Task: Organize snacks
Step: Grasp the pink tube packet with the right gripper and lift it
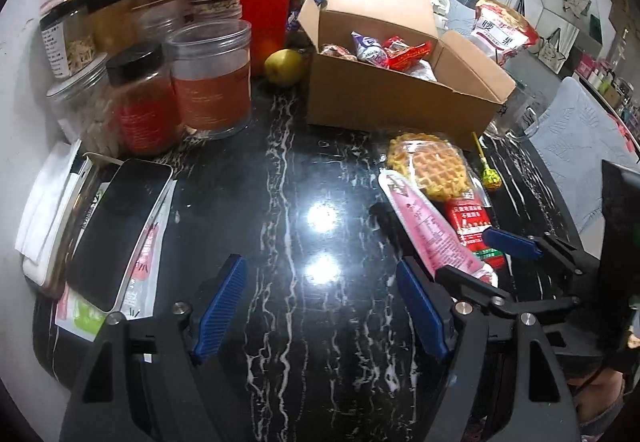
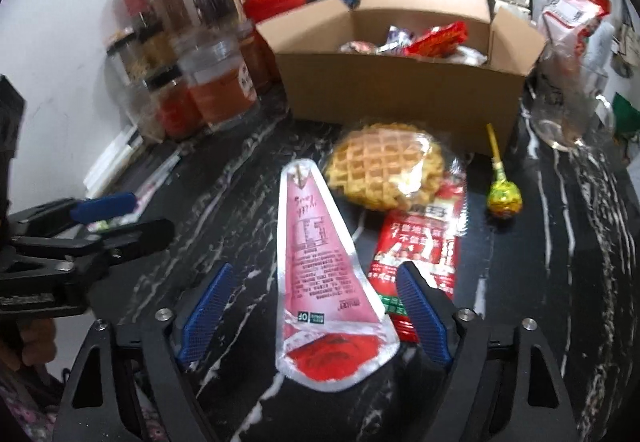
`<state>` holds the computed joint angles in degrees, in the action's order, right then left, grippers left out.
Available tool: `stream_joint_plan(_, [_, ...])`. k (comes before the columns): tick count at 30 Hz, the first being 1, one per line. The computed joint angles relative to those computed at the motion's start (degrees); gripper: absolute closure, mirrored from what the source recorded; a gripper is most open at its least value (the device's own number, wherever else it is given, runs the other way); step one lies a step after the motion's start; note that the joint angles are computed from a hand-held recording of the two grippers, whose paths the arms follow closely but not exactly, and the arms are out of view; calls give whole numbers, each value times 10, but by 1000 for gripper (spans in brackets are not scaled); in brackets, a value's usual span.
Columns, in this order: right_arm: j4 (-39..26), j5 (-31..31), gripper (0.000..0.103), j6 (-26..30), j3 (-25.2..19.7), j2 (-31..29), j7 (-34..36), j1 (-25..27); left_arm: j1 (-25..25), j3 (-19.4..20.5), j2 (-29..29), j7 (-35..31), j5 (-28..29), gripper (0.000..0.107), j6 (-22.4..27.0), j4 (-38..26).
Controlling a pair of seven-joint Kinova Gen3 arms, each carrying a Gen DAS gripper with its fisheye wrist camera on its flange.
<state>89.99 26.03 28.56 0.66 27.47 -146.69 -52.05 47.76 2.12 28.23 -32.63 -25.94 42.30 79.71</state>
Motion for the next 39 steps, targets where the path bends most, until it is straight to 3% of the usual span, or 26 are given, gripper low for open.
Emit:
stream_joint_plan(2, [-23, -2, 22, 30, -8, 16, 15, 3, 0, 0, 3, -4, -2, 31, 4, -4])
stream_joint_plan(6, [-61, 53, 29, 106, 18, 43, 10, -47, -5, 3, 9, -13, 4, 31, 5, -11])
stream_joint_plan(9, [-77, 111, 49, 155, 36, 62, -14, -86, -13, 8, 15, -22, 20, 31, 1, -16])
stream_joint_plan(11, [-73, 139, 64, 159, 34, 63, -34, -90, -14, 7, 19, -26, 26, 31, 2, -20])
stream_joint_plan(15, [-47, 128, 71, 118, 18, 42, -43, -62, -7, 1, 18, -28, 24, 31, 0, -21])
stream_joint_plan(17, [-12, 127, 72, 71, -7, 16, -66, -30, -4, -2, 19, -28, 21, 31, 3, -24])
stream_joint_plan(20, [25, 139, 72, 36, 16, -12, -98, -45, -9, 2, 22, -34, 27, 31, 3, -32])
stream_joint_plan(24, [53, 175, 72, 47, 26, -39, -162, -60, -13, 9, 36, -51, 39, 31, 11, -55])
stream_joint_plan(32, [114, 226, 72, 67, 8, -89, -276, -34, -25, 32, 88, -138, 85, 31, 21, -142])
stream_joint_plan(39, [137, 248, 72, 68, -26, -103, -312, 16, -19, 26, 140, -205, 121, 31, 59, -247])
